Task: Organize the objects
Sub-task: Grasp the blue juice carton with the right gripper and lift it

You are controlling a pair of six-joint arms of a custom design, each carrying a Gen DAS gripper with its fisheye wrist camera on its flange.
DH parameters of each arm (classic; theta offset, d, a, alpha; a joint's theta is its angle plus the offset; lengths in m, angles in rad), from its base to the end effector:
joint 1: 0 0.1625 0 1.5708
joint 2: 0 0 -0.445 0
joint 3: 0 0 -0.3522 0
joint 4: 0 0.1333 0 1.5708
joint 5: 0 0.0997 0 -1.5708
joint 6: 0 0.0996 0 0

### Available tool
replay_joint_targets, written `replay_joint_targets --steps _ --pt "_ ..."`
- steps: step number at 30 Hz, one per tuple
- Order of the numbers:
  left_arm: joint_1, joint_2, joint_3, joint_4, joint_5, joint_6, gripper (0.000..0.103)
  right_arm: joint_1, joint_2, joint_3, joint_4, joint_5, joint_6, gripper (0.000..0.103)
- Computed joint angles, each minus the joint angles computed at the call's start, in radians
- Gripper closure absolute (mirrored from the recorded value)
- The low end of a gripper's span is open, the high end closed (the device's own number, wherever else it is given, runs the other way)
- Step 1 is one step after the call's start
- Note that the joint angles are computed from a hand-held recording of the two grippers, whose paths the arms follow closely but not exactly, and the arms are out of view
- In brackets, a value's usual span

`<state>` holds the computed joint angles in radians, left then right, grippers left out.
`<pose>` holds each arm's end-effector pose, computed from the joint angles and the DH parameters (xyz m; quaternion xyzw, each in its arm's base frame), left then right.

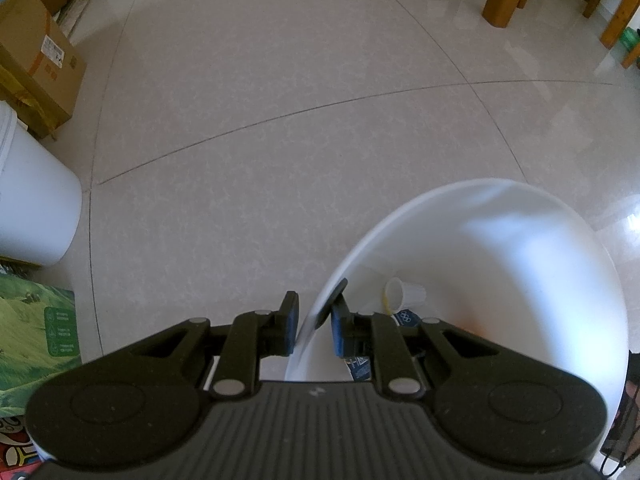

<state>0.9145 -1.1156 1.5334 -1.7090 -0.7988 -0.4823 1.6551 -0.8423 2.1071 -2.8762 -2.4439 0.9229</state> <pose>-0.2016 -0.5941 0.3232 0.1320 0.9094 -0.0922 0.3836 0.0993 -0.4980 0.0988 -0.3767 -0.8240 0.2201 0.3614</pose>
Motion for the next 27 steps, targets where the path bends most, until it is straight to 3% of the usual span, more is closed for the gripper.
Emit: replay_joint_targets --steps 3,9,11,13,14,17,20,27 --pt "0.000 0.000 -0.001 0.001 0.000 0.001 0.088 0.003 0.029 -0.020 -0.039 -0.006 -0.020 0.024" --pt "0.002 -0.002 0.002 -0.005 -0.002 0.006 0.089 0.014 0.074 -0.099 0.041 -0.089 -0.003 0.029" --pt "0.002 -0.002 0.001 -0.004 -0.003 0.004 0.089 0.010 0.068 -0.104 0.081 -0.095 0.026 0.049" --pt "0.002 -0.002 0.001 -0.005 -0.003 0.003 0.089 0.003 0.057 -0.090 0.049 -0.065 0.002 0.068" --pt "0.002 -0.001 0.000 -0.003 -0.003 0.002 0.089 0.005 0.053 -0.088 0.053 -0.060 0.005 0.071" --pt "0.002 -0.001 0.000 -0.003 -0.003 0.001 0.089 0.016 0.043 -0.098 0.107 -0.062 0.013 0.077" --pt "0.003 -0.001 -0.002 -0.002 -0.005 -0.001 0.089 0.023 0.035 -0.097 0.105 -0.054 -0.033 0.080" --pt "0.004 -0.003 -0.001 -0.005 -0.007 0.003 0.089 0.059 0.008 -0.122 0.195 -0.042 -0.078 0.080"
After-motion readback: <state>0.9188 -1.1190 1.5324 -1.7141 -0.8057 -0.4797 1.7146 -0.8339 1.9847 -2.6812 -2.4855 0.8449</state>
